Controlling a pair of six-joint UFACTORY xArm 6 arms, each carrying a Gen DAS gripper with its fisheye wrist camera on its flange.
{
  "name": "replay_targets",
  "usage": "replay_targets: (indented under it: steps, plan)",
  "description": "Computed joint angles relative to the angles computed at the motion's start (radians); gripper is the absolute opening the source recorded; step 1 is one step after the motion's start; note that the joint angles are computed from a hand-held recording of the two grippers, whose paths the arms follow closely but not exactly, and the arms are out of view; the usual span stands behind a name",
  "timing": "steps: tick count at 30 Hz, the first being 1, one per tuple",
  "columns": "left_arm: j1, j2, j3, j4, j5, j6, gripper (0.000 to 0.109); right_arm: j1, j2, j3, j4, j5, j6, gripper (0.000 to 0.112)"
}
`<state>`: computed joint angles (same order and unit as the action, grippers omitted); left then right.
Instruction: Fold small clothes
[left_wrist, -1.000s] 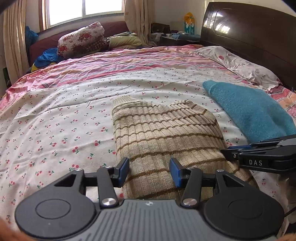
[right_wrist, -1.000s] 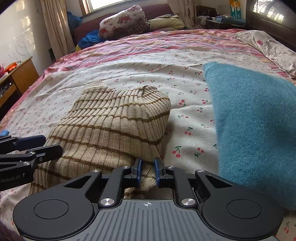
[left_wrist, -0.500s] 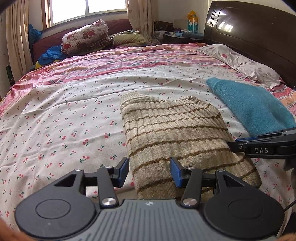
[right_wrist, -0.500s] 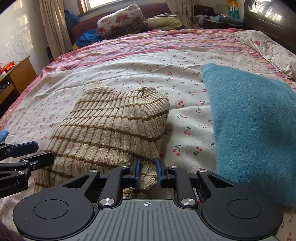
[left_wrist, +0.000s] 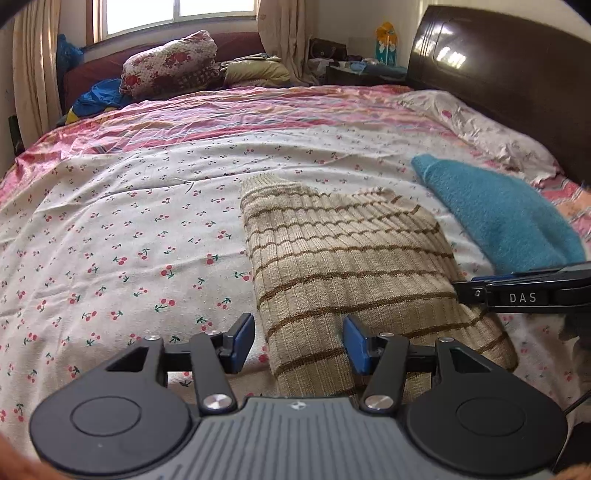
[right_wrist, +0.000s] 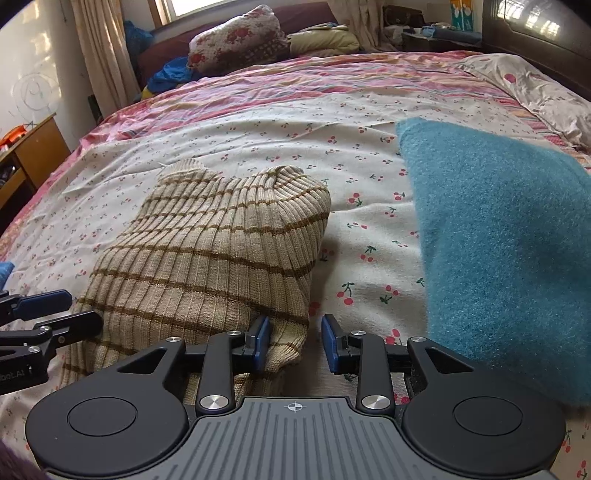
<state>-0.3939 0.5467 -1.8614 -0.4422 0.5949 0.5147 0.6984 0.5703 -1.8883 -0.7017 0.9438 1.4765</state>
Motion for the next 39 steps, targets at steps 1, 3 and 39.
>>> replay_targets:
  steps: [1,3,39]
  plan:
    - [0.005,0.001,-0.005,-0.006,0.007,-0.005,0.059,-0.001,-0.007,0.008,-0.002,-0.005,0.007,0.033]
    - [0.015,0.007,-0.017,-0.031,0.017,-0.009,0.059,-0.003,-0.022,0.026,-0.013,-0.020,0.036,0.033]
    - [0.067,0.284,-0.406,-0.271,0.285,-0.022,0.073,-0.137,-0.076,0.293,-0.175,-0.603,0.420,0.070]
